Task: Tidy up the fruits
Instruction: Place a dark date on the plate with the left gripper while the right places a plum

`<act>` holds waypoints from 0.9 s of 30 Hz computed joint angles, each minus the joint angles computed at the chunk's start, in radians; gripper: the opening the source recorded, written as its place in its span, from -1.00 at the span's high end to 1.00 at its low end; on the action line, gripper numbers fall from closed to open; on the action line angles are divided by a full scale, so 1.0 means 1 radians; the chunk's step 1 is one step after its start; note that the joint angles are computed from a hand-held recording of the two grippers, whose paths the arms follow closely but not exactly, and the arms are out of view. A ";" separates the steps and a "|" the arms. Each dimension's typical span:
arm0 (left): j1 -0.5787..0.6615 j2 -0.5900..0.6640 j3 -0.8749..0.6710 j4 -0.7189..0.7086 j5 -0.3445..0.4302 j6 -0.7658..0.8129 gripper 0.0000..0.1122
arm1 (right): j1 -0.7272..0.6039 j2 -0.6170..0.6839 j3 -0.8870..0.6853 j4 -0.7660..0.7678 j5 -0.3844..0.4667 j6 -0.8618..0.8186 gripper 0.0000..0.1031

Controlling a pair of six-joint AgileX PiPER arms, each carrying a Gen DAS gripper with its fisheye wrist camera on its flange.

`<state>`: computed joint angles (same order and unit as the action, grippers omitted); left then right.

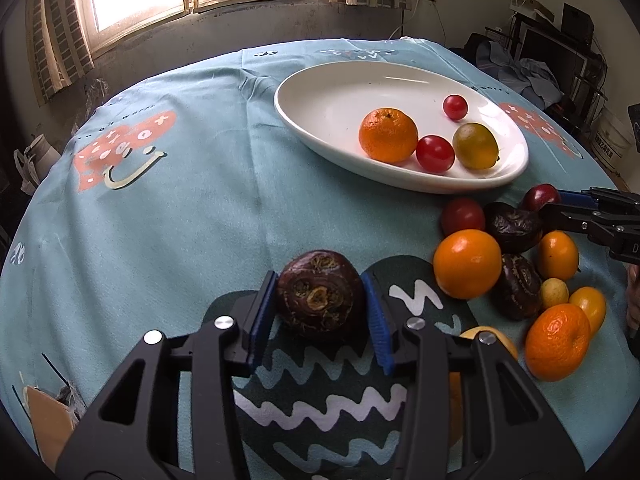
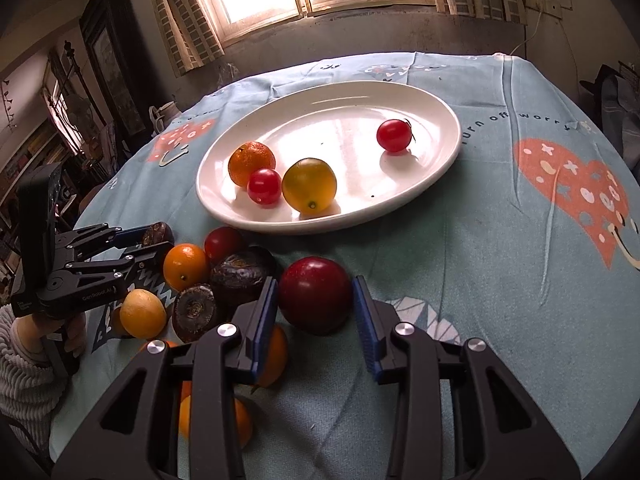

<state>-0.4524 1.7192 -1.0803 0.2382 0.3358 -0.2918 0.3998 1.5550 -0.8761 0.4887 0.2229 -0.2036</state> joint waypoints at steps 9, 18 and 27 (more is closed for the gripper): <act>-0.009 -0.074 0.019 0.016 -0.047 -0.053 0.24 | -0.053 -0.112 0.051 0.267 -0.028 -0.235 0.27; -0.044 0.168 -0.470 -0.042 0.166 -0.003 0.24 | -0.093 0.002 -0.170 -0.095 0.036 0.128 0.26; -0.021 0.348 -0.642 -0.065 0.192 -0.036 -0.05 | -0.113 0.176 -0.247 0.148 0.015 -0.056 0.17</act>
<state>-0.4737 2.0668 -1.7226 0.1736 0.5281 -0.3280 0.2866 1.7305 -1.1234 0.6362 0.2375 -0.2595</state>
